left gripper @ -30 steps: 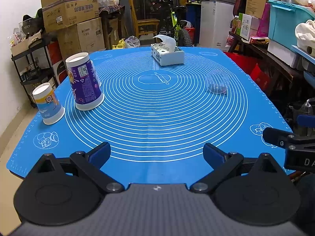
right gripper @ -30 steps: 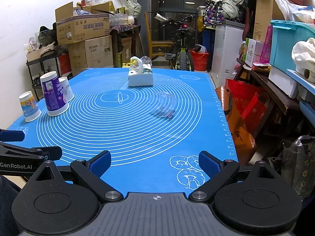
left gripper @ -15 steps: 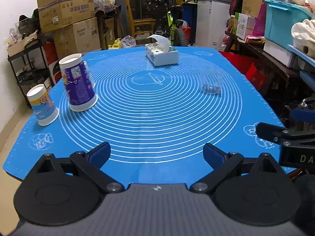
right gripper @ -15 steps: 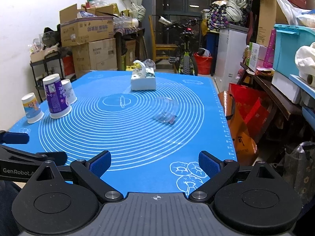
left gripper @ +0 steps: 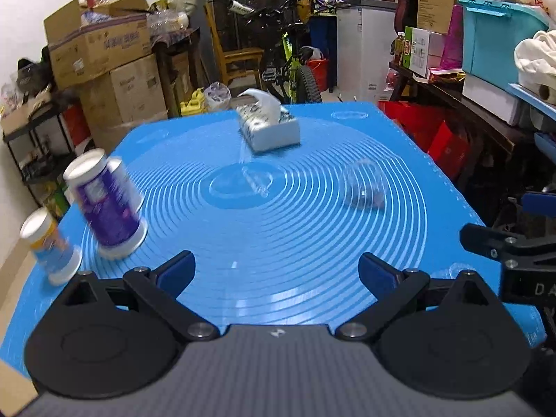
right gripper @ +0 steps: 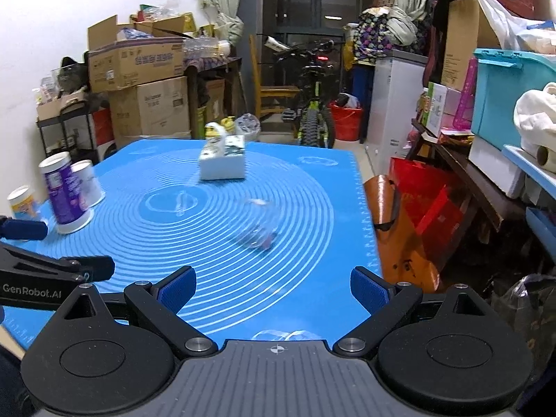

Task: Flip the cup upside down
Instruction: 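Move the left gripper to the clear plastic cup and close around it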

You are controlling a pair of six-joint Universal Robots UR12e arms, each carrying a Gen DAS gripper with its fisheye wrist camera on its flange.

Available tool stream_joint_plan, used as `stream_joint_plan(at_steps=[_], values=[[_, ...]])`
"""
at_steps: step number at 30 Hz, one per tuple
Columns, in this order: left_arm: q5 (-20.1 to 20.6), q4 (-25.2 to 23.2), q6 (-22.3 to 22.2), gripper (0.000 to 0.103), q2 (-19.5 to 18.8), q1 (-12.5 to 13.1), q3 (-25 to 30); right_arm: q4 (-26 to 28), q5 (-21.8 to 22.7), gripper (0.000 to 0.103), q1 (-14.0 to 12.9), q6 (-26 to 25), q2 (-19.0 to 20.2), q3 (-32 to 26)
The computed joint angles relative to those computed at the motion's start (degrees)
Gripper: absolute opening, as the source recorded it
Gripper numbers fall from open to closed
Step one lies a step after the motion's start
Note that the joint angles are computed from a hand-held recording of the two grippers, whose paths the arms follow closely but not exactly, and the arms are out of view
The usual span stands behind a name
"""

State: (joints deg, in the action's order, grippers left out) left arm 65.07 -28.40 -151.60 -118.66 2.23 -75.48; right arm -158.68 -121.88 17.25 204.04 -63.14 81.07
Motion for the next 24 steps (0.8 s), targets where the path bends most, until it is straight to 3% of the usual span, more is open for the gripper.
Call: stream_joint_plan(at_steps=[7,13,24], values=[[0.8,-2.3,0.5,0.099,-4.5,-2.7,6.6,2.5,2.9,0.096,-3.9,0.3,1.0,-1.5],[-1.1,-8.4,1.4,0.099,-8.8,-4.3,14.0,2.9,5.4,0.096,-6.2,0.2,2.0,-2.2],[-2.0,-18.6,3.7,0.099,-14.2,-6.9,22.7,5.7,7.9,0.096,-8.0,2.7,3.4,-2.4]])
